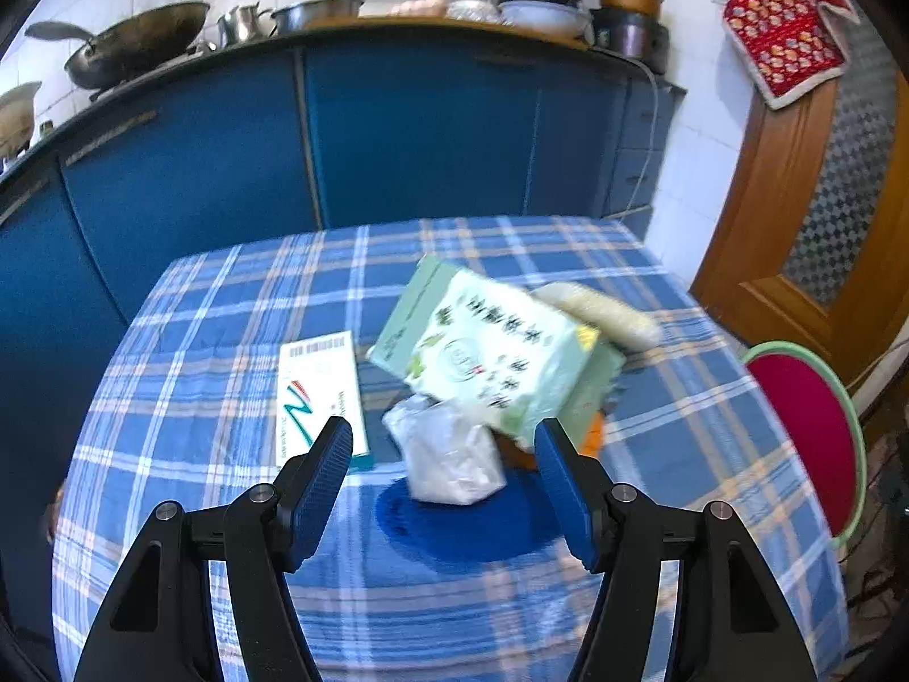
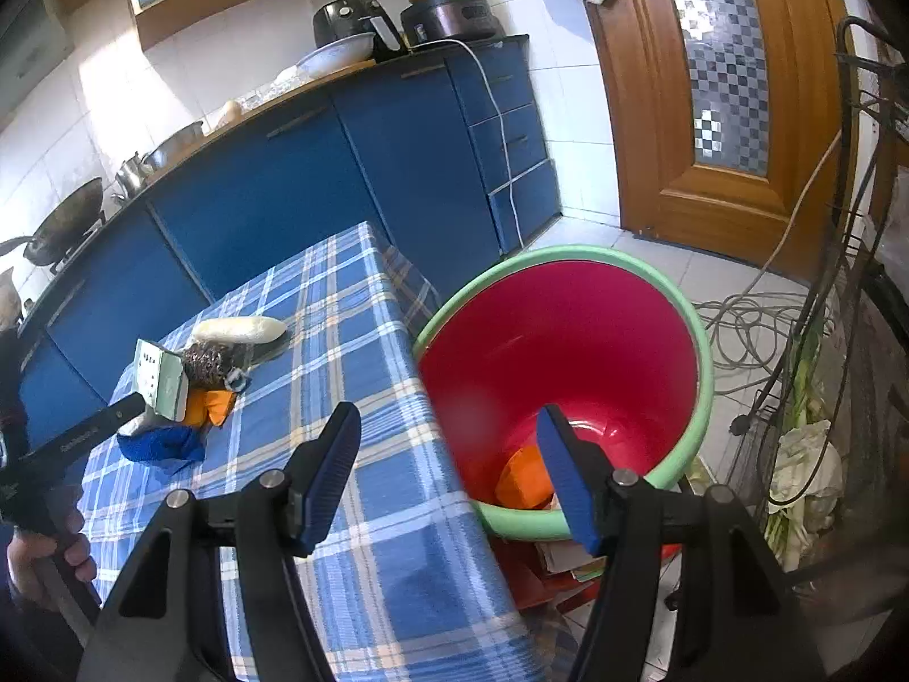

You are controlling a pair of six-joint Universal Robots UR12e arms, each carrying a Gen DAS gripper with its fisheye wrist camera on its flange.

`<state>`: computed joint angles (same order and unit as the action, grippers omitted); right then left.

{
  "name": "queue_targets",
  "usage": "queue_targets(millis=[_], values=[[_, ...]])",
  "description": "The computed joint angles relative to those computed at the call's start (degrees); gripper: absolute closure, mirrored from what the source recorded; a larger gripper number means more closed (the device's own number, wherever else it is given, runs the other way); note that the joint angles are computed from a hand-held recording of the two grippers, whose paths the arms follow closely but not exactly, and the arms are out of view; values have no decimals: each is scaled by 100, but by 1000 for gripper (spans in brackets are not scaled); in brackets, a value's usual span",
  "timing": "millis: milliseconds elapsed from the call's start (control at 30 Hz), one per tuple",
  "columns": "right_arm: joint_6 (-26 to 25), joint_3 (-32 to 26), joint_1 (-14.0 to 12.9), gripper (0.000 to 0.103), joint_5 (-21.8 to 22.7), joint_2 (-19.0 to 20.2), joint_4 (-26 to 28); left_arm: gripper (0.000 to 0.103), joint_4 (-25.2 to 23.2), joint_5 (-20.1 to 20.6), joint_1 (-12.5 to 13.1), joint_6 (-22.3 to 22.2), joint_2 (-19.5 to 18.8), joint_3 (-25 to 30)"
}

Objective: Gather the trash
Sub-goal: 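Grasp the white plastic bag with the left tool while the right tool returns to the table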

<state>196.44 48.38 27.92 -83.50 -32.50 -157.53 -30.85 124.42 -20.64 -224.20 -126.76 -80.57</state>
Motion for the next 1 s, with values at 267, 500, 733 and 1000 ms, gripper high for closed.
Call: queue_targets(millis=[267, 500, 733, 1000], values=[[-128, -128, 49, 37, 2, 50, 157, 35, 47, -260, 134, -127, -15, -107], [-249, -264, 93, 37, 72, 112, 313, 61, 266, -508, 204, -157, 20, -240], [-391, -369, 150, 37, 158, 153, 413, 71, 541, -749, 230, -310, 103, -433], [-526, -533, 209, 37, 372, 223, 557, 71, 923, -516, 134, -259, 305, -697]])
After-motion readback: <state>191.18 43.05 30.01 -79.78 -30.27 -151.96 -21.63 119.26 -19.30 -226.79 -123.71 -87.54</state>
